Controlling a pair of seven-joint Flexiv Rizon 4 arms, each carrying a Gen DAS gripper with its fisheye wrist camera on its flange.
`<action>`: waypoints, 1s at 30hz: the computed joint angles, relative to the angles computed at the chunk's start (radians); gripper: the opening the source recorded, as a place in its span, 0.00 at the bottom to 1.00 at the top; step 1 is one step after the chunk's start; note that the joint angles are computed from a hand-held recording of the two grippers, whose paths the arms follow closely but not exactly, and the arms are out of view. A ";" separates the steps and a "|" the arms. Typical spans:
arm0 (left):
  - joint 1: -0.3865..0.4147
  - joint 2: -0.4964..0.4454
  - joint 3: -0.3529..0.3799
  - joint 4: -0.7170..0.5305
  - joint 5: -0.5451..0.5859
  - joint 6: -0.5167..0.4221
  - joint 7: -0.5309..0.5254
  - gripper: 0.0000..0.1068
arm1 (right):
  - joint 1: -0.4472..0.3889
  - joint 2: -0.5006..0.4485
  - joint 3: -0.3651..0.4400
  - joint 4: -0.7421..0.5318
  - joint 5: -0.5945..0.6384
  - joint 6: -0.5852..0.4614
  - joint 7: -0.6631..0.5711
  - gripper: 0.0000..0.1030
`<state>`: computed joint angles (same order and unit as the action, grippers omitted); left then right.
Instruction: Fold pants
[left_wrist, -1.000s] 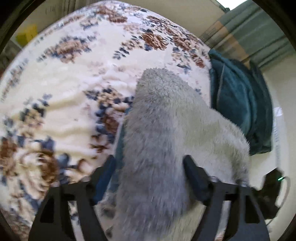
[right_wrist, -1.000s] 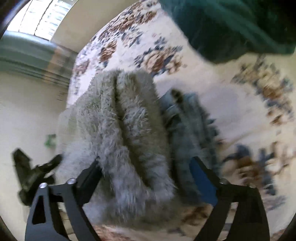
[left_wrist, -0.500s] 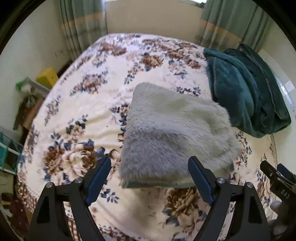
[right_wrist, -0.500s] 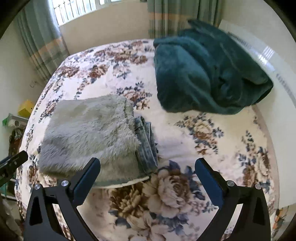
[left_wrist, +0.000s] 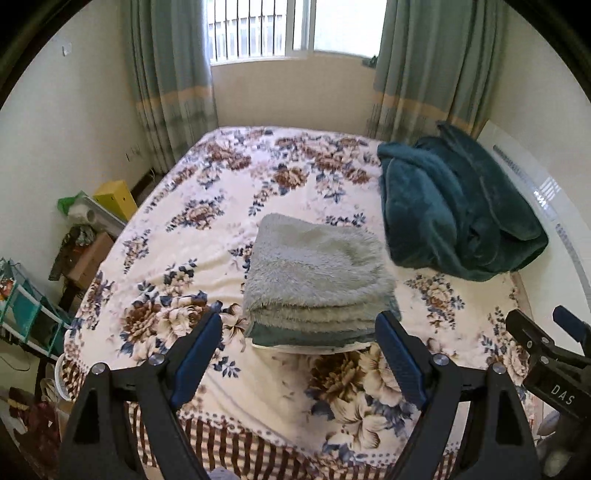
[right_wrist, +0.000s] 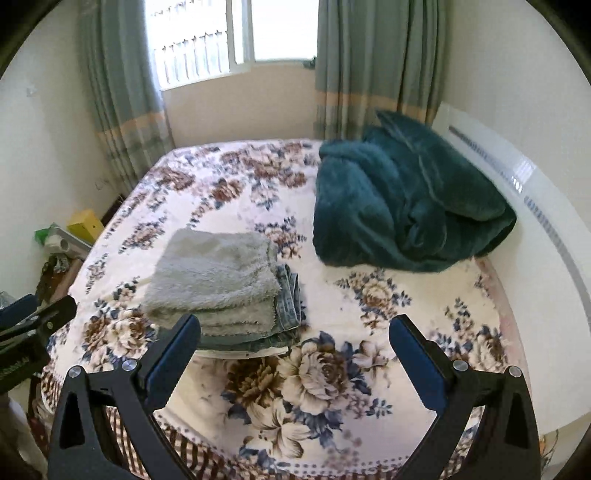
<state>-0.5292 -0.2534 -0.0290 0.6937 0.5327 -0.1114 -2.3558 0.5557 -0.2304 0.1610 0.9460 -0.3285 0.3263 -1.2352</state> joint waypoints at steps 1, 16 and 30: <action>-0.028 0.003 -0.004 -0.023 0.032 -0.025 -0.006 0.79 | -0.003 0.033 0.006 0.020 0.001 0.005 -0.008 1.00; -0.513 -0.119 0.113 -0.480 0.448 -0.371 0.055 0.79 | -0.066 0.360 0.128 0.113 0.035 -0.073 -0.025 1.00; -0.683 -0.188 0.353 -0.617 0.418 -0.456 0.128 0.96 | -0.060 0.389 0.204 0.045 -0.019 -0.149 0.019 1.00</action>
<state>-1.2125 -0.4412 0.3238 0.0768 0.9503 -0.5669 -2.2279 0.4959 0.1590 0.3647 0.9914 -0.3472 0.1770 -1.2159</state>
